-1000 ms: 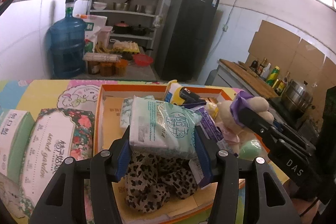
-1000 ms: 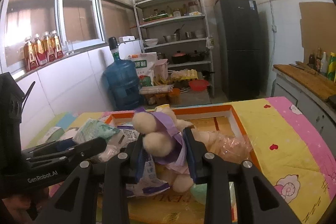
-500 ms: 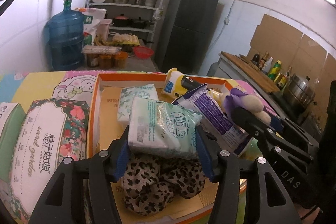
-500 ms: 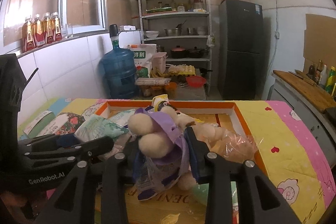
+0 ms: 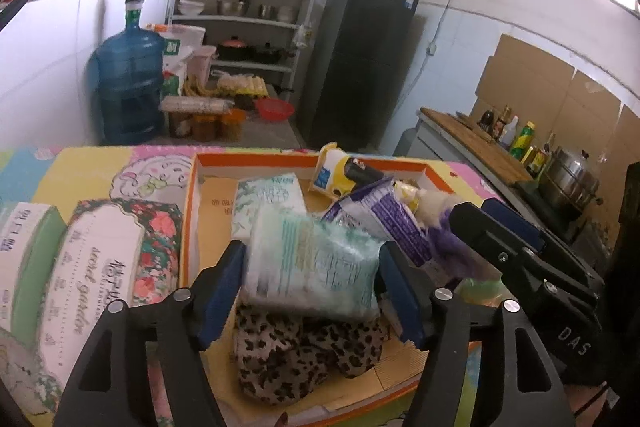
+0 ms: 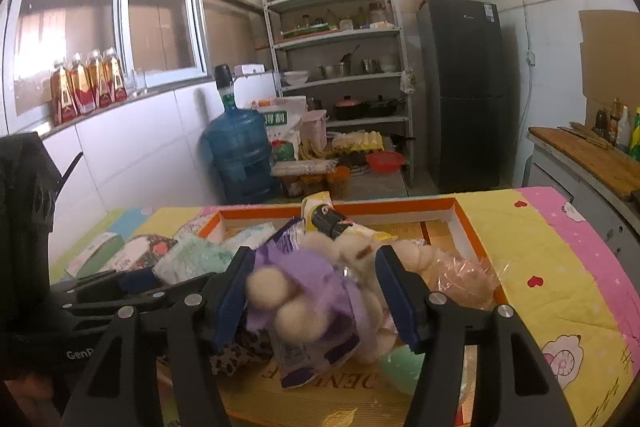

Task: Organize soft objects
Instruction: 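Lower the tissue pack and plush toy into the lid and open both grippers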

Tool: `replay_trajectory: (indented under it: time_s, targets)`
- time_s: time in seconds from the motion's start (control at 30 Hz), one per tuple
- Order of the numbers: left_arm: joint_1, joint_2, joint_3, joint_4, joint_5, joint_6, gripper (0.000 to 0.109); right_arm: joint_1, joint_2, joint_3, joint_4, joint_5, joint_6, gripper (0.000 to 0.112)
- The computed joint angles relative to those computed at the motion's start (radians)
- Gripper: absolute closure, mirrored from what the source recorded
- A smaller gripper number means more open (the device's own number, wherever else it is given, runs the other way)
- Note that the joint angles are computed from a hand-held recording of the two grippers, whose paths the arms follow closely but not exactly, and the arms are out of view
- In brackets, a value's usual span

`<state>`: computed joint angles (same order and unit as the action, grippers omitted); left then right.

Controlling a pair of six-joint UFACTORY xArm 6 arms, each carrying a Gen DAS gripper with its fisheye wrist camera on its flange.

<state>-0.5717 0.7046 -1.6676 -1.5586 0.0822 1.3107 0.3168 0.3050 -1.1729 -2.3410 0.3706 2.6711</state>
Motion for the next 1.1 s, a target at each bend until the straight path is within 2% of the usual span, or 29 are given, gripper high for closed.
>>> replay_trajectory:
  time_s: [0.13, 0.27, 0.57, 0.87, 1.1]
  targets:
    - [0.000, -0.032, 0.014, -0.155, -0.013, 0.160, 0.038, 0.008, -0.027, 0.032, -0.048, 0.037, 0.063, 0.050]
    - [0.002, -0.064, 0.040, -0.229, -0.016, 0.238, 0.038, 0.011, -0.045, 0.050, -0.108, 0.052, 0.143, 0.050]
    - [0.012, -0.134, 0.089, -0.451, -0.029, 0.470, 0.038, 0.021, -0.067, 0.073, -0.135, 0.064, 0.195, 0.050]
    - [0.045, -0.224, 0.157, -0.726, -0.045, 0.765, 0.038, 0.063, -0.108, 0.113, -0.018, 0.099, 0.086, 0.050]
    - [0.098, -0.326, 0.259, -0.987, -0.018, 1.047, 0.038, 0.117, -0.111, 0.109, 0.063, 0.101, 0.014, 0.050]
